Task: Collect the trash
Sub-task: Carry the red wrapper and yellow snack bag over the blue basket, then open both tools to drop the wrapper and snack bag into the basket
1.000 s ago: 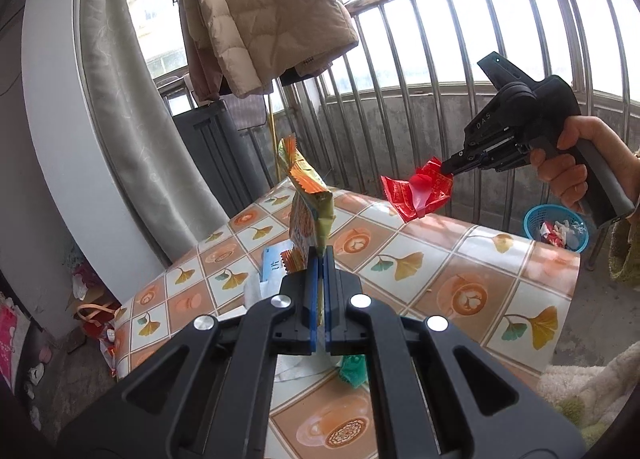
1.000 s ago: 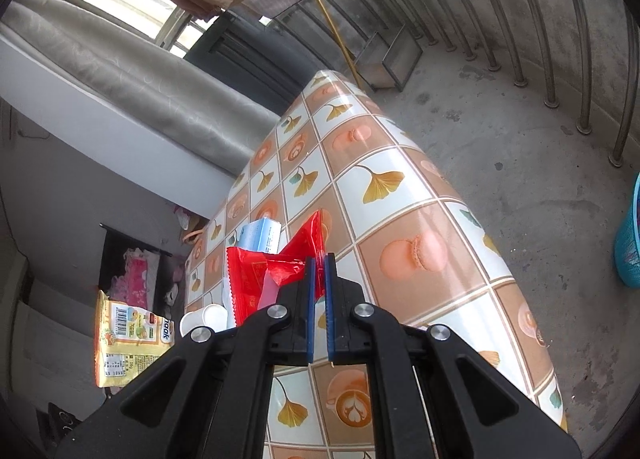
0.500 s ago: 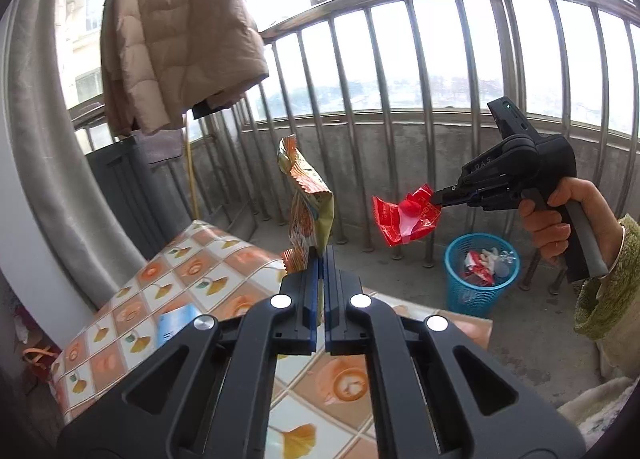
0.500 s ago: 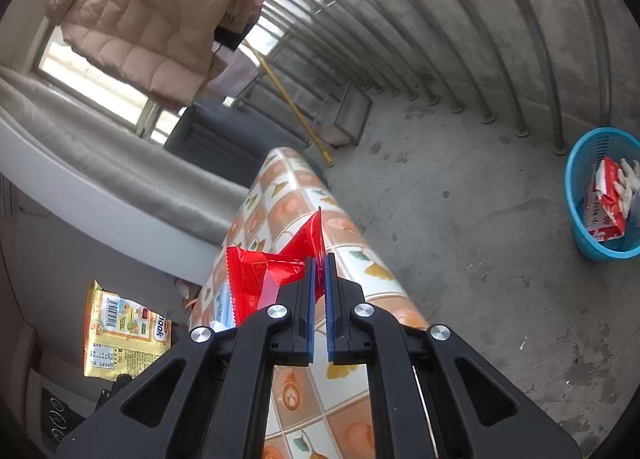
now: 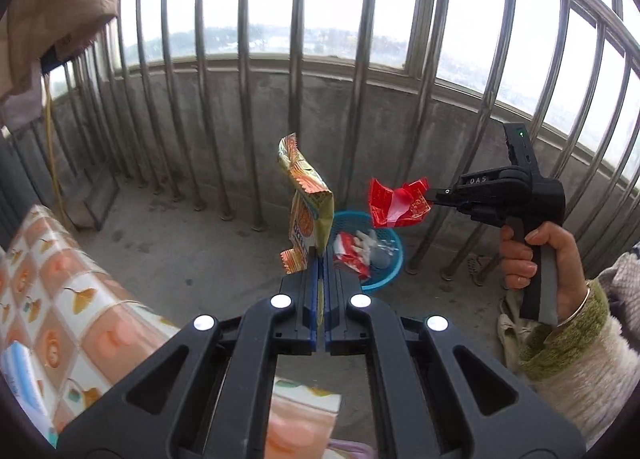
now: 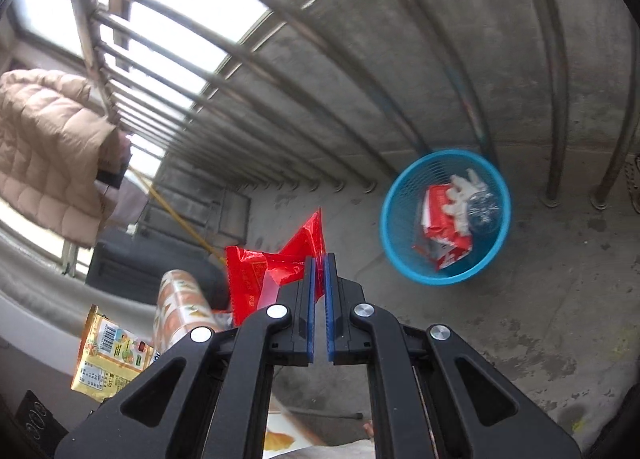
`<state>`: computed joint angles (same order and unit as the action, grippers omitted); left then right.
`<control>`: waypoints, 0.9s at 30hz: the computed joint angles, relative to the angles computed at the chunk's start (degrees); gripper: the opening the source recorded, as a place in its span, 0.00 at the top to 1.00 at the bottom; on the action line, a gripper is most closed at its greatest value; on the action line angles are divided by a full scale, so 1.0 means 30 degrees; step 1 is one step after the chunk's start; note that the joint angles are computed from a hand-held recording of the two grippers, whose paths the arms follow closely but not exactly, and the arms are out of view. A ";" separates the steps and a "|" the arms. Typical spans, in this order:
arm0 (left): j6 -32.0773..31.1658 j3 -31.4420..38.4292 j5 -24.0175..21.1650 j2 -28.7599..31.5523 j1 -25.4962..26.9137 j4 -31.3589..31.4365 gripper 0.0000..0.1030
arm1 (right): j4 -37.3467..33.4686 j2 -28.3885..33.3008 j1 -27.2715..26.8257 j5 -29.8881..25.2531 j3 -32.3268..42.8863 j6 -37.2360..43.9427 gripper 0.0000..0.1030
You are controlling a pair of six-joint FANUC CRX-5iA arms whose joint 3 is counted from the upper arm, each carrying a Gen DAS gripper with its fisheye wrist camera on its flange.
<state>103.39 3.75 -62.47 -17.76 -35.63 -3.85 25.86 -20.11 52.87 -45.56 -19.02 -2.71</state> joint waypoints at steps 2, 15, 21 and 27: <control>-0.0961 -0.0353 0.0788 0.1167 0.0983 0.2694 1.00 | -0.0278 -0.0081 -0.0782 -0.0106 -0.0456 -0.0019 0.96; -0.2260 0.3486 0.0128 1.0153 0.1294 0.6899 1.00 | -0.2735 0.3611 -0.4709 0.0313 0.0432 0.1870 0.95; -0.1096 0.5797 -0.0488 1.2989 0.1261 0.6824 0.73 | -0.5162 0.6440 -0.6695 0.0681 0.2456 0.4225 0.76; 0.0331 0.6390 -0.0805 1.3128 0.1183 0.5443 0.60 | -0.6176 0.7039 -0.6984 0.0309 0.2343 0.4502 0.55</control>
